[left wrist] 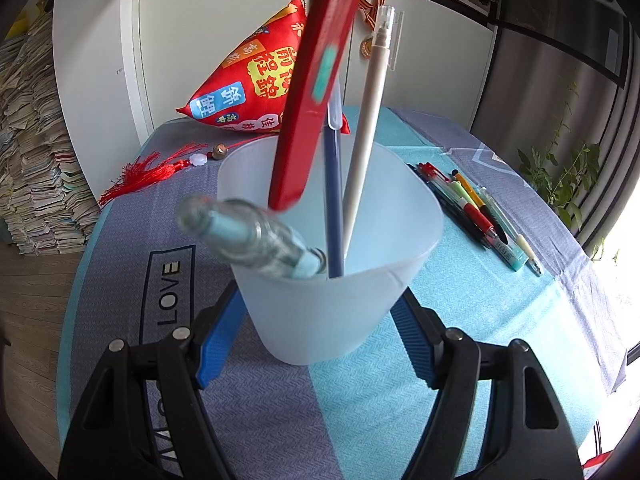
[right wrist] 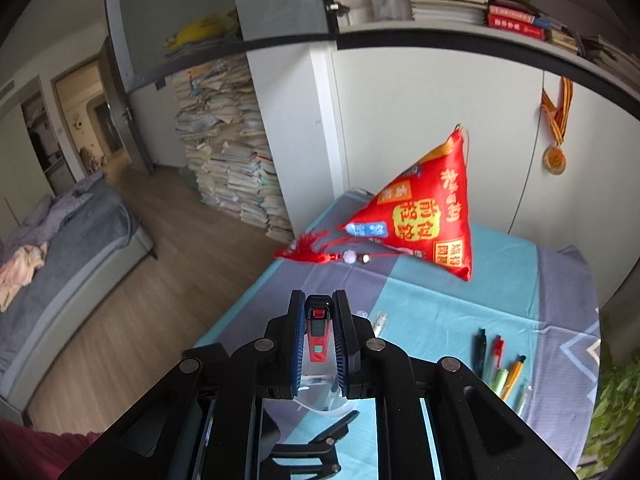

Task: Organize stationery
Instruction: 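Grasp the red cutter with the right gripper and drop it into the cup, then grasp the black pen with the right gripper and lift it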

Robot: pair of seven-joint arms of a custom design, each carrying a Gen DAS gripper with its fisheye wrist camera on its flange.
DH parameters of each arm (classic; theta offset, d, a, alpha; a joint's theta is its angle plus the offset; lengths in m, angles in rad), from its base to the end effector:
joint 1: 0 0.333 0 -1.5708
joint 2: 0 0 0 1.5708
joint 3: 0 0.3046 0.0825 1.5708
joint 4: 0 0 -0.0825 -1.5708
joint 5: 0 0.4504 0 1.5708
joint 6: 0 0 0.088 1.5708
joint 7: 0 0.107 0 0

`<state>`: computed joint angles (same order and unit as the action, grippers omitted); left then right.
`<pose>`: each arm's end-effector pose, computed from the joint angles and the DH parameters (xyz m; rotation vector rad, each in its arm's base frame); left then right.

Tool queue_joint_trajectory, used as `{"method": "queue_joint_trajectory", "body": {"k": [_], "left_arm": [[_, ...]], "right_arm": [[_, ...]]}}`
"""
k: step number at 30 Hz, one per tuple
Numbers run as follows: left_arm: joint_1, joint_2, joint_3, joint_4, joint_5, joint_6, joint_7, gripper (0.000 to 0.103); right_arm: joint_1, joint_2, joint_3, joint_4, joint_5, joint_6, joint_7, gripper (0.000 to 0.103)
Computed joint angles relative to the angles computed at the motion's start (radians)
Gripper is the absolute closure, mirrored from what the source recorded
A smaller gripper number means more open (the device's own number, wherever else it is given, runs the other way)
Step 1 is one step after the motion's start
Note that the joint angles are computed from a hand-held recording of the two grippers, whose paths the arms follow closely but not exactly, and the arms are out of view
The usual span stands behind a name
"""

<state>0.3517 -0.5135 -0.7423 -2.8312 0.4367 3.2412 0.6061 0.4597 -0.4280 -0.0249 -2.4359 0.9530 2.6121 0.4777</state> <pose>0.4089 -0.1801 0.3251 -1.7924 1.7095 -0.8333 0.4802 0.2029 0.4818 -2.1019 0.8194 -0.2104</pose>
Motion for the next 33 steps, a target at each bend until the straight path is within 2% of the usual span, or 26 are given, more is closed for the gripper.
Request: {"method": "queue_joint_trajectory", "body": {"k": [8, 12, 17, 20, 24, 26, 27, 30, 33], "left_arm": [[0.001, 0.001, -0.001, 0.001, 0.002, 0.000, -0.001, 0.030], [0.001, 0.001, 0.000, 0.001, 0.003, 0.000, -0.002, 0.030], [0.015, 0.007, -0.014, 0.004, 0.002, 0.006, -0.003, 0.030], [0.015, 0.007, -0.015, 0.004, -0.001, 0.006, 0.000, 0.030], [0.015, 0.007, -0.016, 0.004, -0.003, 0.005, 0.002, 0.030], [0.015, 0.007, -0.016, 0.004, -0.004, 0.005, 0.002, 0.030], [0.015, 0.007, -0.016, 0.004, -0.004, 0.005, 0.002, 0.030], [0.015, 0.007, -0.016, 0.003, -0.005, 0.005, 0.003, 0.030], [0.015, 0.007, -0.016, 0.004, -0.005, 0.005, 0.004, 0.030]], "right_arm": [[-0.025, 0.081, 0.026, 0.039, -0.057, -0.005, 0.058, 0.089], [-0.033, 0.093, 0.035, 0.042, -0.081, -0.010, 0.082, 0.089], [-0.025, 0.075, 0.024, 0.028, -0.051, 0.005, 0.063, 0.089], [-0.018, 0.052, 0.010, 0.015, -0.004, 0.032, 0.044, 0.089], [0.022, -0.013, -0.030, -0.031, 0.172, 0.190, -0.080, 0.089], [0.049, -0.030, -0.070, -0.035, 0.268, 0.224, -0.150, 0.089], [0.044, -0.035, -0.089, -0.033, 0.292, 0.208, -0.168, 0.089], [-0.031, 0.000, -0.066, -0.016, 0.211, 0.206, -0.070, 0.089], [-0.114, 0.078, -0.021, 0.014, 0.032, 0.197, 0.088, 0.089]]}}
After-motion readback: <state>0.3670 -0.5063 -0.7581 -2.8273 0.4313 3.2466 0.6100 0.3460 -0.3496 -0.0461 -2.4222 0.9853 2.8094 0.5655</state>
